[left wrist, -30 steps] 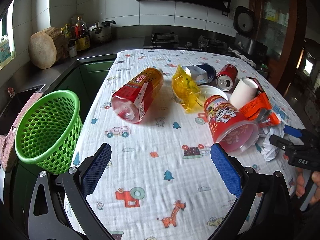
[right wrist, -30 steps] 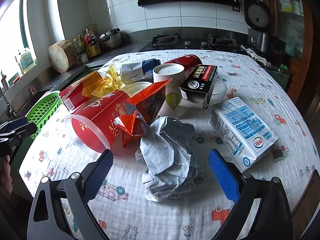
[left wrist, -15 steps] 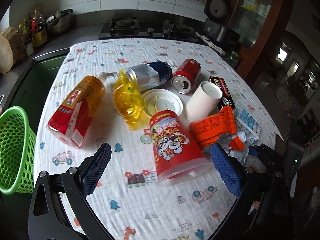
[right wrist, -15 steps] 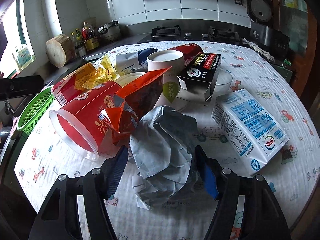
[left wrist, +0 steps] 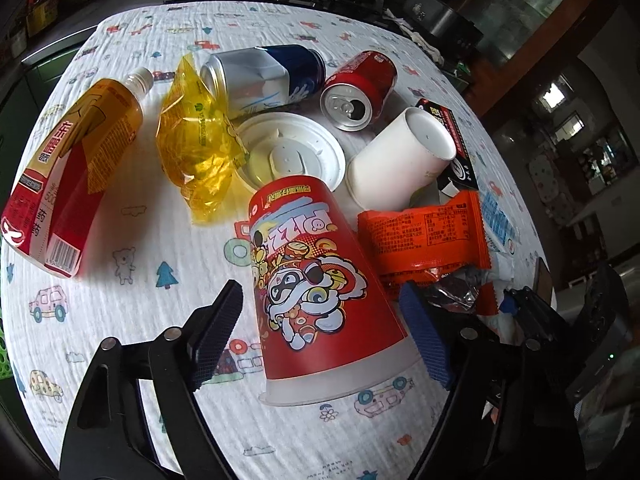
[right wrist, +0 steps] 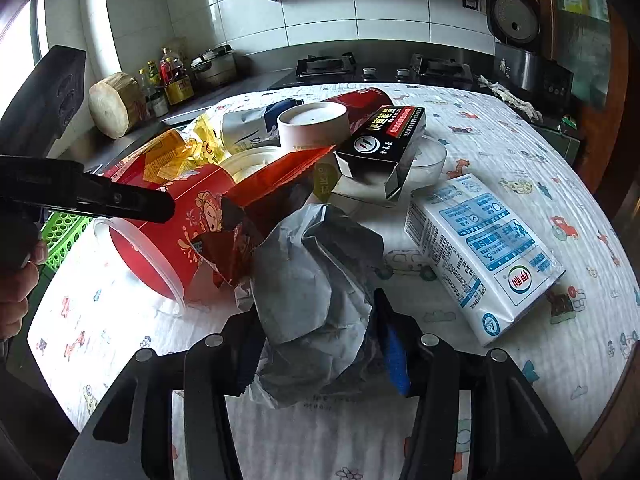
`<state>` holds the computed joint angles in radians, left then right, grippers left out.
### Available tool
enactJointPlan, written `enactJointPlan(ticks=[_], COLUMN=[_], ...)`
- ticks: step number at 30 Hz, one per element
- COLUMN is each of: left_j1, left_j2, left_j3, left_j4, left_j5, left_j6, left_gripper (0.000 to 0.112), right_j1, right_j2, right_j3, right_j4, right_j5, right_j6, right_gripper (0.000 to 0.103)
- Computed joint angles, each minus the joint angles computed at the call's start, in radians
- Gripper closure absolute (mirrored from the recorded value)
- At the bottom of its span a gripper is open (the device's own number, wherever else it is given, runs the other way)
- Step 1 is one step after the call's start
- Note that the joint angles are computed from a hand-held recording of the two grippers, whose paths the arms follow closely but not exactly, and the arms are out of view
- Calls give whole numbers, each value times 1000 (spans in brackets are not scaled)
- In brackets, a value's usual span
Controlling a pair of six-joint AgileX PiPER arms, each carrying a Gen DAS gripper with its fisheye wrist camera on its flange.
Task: Collect trash
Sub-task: 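Grasp the red printed cup with the left tool while the right tool grasps the crumpled foil, then carry the red cup and foil to the green basket and release both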
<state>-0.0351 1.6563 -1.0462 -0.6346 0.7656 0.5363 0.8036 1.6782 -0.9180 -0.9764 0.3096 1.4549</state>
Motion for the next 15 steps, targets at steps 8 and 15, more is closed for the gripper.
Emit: enactJointPlan(ticks=[8,15], left_j1=[14,79], left_j2=[11,-49], left_j3=[19,67], left_j4=[-58,-121], left_j5=[0,33], left_j6=[58,162], left_gripper=[40,41], right_j1=[30,59], right_j2=[-42,-97], right_j3=[16,10], right_j4=[-3,43], right_j5=[33,84], right_j6=[11,-39], right_gripper=[55,55])
